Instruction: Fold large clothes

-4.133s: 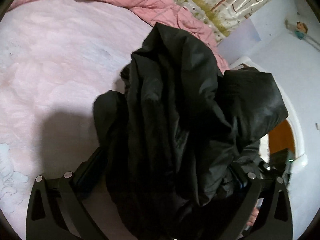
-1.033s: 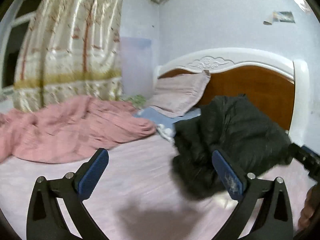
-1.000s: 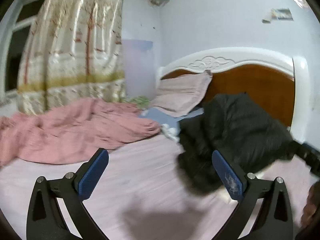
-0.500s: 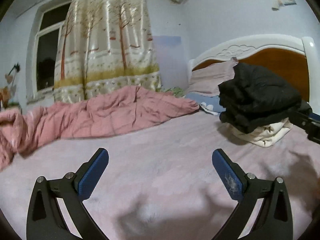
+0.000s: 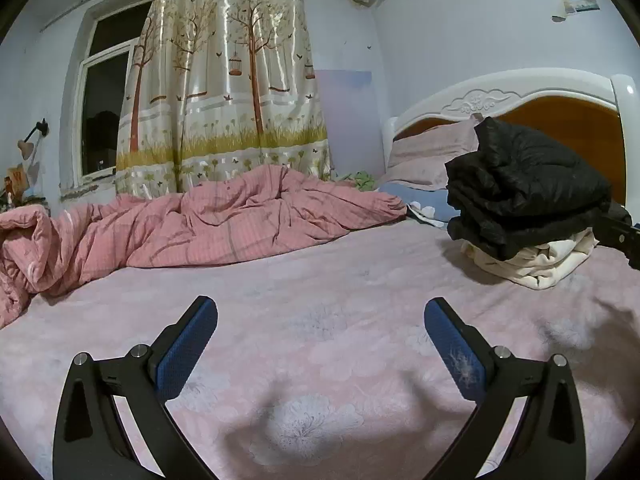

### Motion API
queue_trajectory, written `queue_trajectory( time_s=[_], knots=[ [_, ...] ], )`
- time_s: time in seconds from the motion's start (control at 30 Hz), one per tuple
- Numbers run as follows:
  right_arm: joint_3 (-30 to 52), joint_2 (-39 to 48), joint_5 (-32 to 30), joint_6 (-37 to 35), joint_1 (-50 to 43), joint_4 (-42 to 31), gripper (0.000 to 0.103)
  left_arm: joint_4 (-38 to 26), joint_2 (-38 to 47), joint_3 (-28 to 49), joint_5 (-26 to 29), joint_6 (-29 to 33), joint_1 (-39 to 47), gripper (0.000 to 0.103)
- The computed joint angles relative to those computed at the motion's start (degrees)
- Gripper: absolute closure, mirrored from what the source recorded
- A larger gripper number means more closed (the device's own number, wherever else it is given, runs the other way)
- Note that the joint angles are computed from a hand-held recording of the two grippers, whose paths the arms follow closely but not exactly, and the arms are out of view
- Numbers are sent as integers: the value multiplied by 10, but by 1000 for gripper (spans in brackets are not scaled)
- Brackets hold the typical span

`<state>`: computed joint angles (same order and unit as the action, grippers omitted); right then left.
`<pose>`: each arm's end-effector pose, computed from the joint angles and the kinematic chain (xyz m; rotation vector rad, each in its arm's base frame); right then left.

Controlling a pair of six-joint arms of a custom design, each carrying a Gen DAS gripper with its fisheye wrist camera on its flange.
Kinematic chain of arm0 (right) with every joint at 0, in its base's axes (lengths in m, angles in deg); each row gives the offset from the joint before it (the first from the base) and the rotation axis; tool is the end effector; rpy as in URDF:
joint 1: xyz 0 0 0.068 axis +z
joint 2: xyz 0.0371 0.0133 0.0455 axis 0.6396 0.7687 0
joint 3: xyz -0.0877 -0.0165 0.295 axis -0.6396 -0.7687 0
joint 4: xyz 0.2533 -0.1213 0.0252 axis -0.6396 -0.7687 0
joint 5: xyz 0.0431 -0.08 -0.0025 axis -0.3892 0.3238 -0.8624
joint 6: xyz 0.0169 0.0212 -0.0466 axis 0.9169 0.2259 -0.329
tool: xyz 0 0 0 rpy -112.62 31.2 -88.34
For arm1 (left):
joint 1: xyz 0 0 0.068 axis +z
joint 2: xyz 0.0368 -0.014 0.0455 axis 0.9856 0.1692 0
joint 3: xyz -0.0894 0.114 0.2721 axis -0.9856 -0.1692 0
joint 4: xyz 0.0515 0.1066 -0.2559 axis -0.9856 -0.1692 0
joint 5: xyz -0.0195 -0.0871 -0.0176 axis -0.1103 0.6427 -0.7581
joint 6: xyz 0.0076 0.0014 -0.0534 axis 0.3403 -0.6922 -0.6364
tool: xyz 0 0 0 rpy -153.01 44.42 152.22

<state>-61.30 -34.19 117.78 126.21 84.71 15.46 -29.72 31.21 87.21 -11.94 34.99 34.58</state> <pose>0.1124 0.0655 0.1655 0.5359 1.7502 -0.2852 0.2294 -0.2139 0.1627 0.4062 1.7568 -0.1847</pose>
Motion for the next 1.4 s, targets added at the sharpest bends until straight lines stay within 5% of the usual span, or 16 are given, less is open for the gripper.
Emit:
queue_trajectory(
  time_s=[0.6,1.4],
  knots=[
    [20,68,38,3,36,6,0,50,7,-14,-29,31,-26,0],
    [3,64,12,-58,3,65,0,67,5,-16,-38,28,-37,0]
  ],
)
